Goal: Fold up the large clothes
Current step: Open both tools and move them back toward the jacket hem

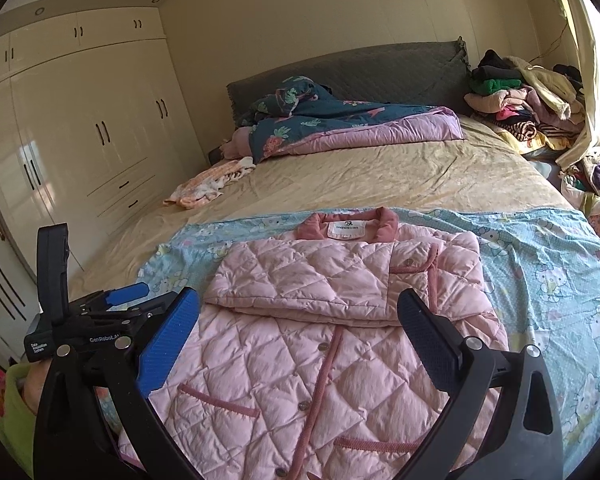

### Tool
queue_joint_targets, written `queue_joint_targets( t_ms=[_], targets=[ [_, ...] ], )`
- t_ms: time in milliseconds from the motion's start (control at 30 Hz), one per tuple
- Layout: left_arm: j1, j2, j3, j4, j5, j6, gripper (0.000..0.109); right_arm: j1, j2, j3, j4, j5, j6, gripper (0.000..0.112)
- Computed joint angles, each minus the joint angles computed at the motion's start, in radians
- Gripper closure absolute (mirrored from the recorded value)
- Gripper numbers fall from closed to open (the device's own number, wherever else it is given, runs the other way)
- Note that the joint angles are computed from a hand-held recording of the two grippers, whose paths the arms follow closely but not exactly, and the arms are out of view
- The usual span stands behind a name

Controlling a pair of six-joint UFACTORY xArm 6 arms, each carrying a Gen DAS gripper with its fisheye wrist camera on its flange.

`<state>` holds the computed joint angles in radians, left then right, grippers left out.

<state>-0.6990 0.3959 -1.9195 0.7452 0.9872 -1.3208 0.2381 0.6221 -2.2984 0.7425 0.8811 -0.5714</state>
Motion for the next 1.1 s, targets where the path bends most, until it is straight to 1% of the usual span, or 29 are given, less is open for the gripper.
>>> queue_joint_targets(
  t_ms=[167, 400, 533, 800, 967, 1100],
  targets=[
    [-0.019, -0.017, 0.039, 0.007, -0.010, -0.021, 0.014, -0.002, -0.099, 0.162, 0.032, -0.030, -0.056, 0.014],
    [-0.045, -0.041, 0.095, 0.026, -0.010, -0.056, 0.014, -0.009, -0.185, 0.319, 0.048, -0.079, -0.095, 0.014],
    [-0.053, -0.061, 0.140, 0.032, -0.016, -0.087, 0.014, -0.013, -0.211, 0.380, 0.022, -0.116, -0.088, 0.014],
    [-0.065, -0.111, 0.241, 0.055, -0.021, -0.159, 0.014, -0.025, -0.251, 0.485, -0.026, -0.150, -0.076, 0.014],
    [-0.072, -0.138, 0.289, 0.062, -0.020, -0.181, 0.014, -0.033, -0.280, 0.564, -0.062, -0.189, -0.074, 0.014],
    [-0.084, -0.153, 0.320, 0.067, -0.008, -0.190, 0.014, -0.048, -0.293, 0.610, -0.090, -0.200, -0.054, 0.014]
  ],
)
